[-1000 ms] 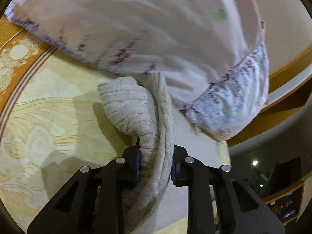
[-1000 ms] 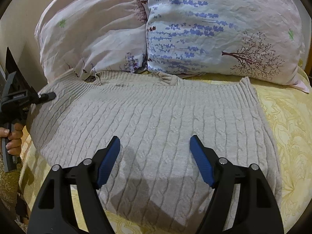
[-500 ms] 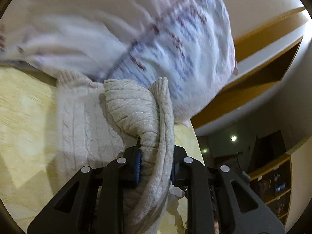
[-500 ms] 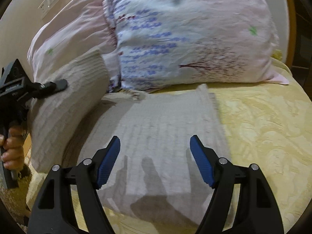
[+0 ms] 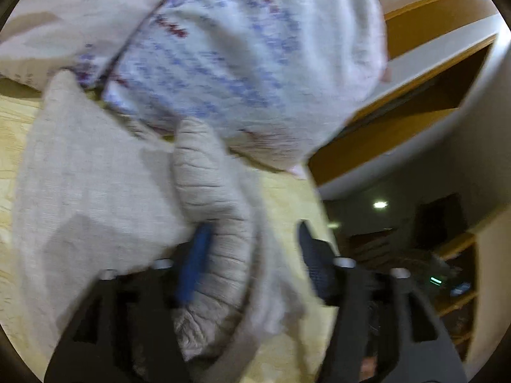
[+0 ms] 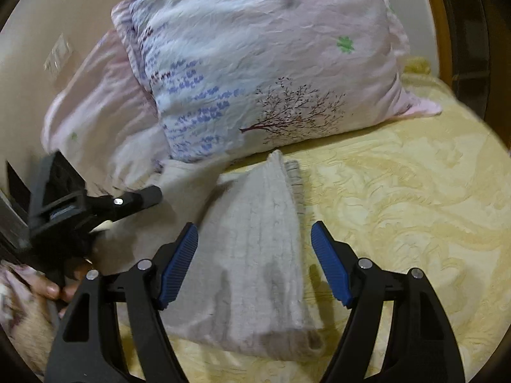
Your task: Fold small clothes
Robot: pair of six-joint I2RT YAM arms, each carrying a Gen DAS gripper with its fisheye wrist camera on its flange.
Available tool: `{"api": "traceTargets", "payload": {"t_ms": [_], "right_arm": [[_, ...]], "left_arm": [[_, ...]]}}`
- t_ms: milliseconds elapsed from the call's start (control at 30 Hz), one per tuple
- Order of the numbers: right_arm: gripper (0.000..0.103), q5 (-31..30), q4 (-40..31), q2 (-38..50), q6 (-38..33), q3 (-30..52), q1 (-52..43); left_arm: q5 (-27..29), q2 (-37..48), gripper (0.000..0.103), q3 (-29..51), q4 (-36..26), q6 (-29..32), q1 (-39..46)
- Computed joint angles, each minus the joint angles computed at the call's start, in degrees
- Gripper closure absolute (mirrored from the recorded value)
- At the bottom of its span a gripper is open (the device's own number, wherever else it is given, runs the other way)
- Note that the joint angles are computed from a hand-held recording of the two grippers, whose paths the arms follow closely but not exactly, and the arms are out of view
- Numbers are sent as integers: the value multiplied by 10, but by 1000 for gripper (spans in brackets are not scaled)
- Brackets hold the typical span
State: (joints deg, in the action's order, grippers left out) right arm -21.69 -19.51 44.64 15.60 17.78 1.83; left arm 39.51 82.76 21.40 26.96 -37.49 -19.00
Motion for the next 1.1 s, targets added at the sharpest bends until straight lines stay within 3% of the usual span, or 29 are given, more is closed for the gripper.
{"api": "traceTargets", "payload": {"t_ms": [167,300,433,533,633,800,867,1067,1100], "right_arm": [[30,-156,4,91,-6,30,-61],[30,-230,24,198,16,57,-71],[30,-205,41,247,37,71,-44],[30,-183,51,276,42,79,-20],[30,-167,69,316,48,90,3],[39,-158,99,336,63,94,19],[52,-169,108,341,62,94,18],[53,-162,192,413,107,109,30],[60,-155,197,417,108,111,31]], "left_arm": [[101,-82,25,-47,-7,7,73],[137,-149,24,-54,-115,73,138],[57,-219,24,-71,-206,126,169],[-18,-238,24,-83,-228,150,191],[-47,-201,24,-79,-230,179,203],[-61,-117,24,-74,-181,183,199],[-65,-87,24,-66,-176,188,193],[-74,-41,23,-62,-153,188,172],[-74,-39,22,-63,-149,186,171]]}}
